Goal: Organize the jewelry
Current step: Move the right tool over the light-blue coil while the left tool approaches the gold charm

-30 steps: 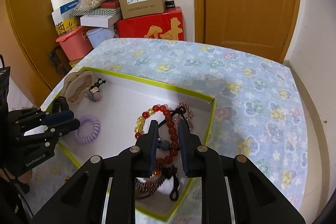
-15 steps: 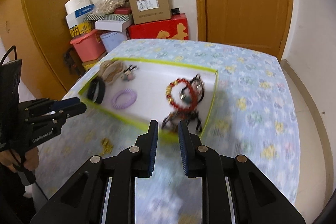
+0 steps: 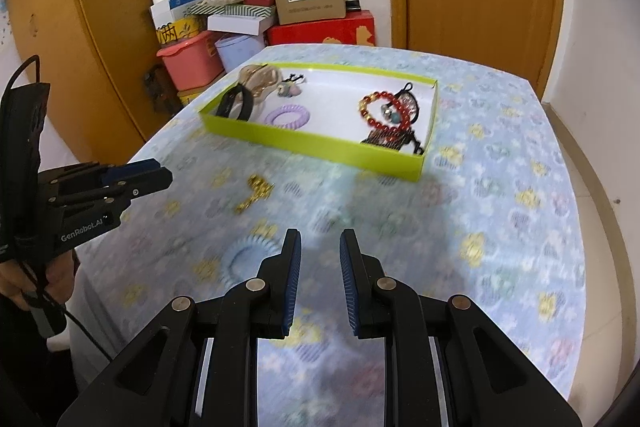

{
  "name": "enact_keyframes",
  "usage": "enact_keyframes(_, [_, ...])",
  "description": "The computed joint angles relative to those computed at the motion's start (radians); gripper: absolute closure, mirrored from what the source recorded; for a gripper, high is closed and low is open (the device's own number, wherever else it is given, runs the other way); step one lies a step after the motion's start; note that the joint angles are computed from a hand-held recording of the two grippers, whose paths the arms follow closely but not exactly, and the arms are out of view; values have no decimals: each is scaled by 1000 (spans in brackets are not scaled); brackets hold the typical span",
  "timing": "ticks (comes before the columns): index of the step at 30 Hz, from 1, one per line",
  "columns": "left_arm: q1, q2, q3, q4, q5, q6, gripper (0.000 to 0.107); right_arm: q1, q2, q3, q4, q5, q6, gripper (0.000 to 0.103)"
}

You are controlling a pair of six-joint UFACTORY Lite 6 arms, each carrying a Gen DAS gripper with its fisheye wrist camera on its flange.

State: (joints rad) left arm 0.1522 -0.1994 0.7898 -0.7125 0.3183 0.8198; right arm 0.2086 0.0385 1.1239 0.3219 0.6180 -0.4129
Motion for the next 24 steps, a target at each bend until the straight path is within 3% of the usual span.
enact_keyframes(12, [72,-87,-107,-116,60,134,83,62,-59,-104,-13,5,59,82])
enact_keyframes(24, [88,-64,-107,-165,69,185,83,130,52,-63,-78,-41,119,82])
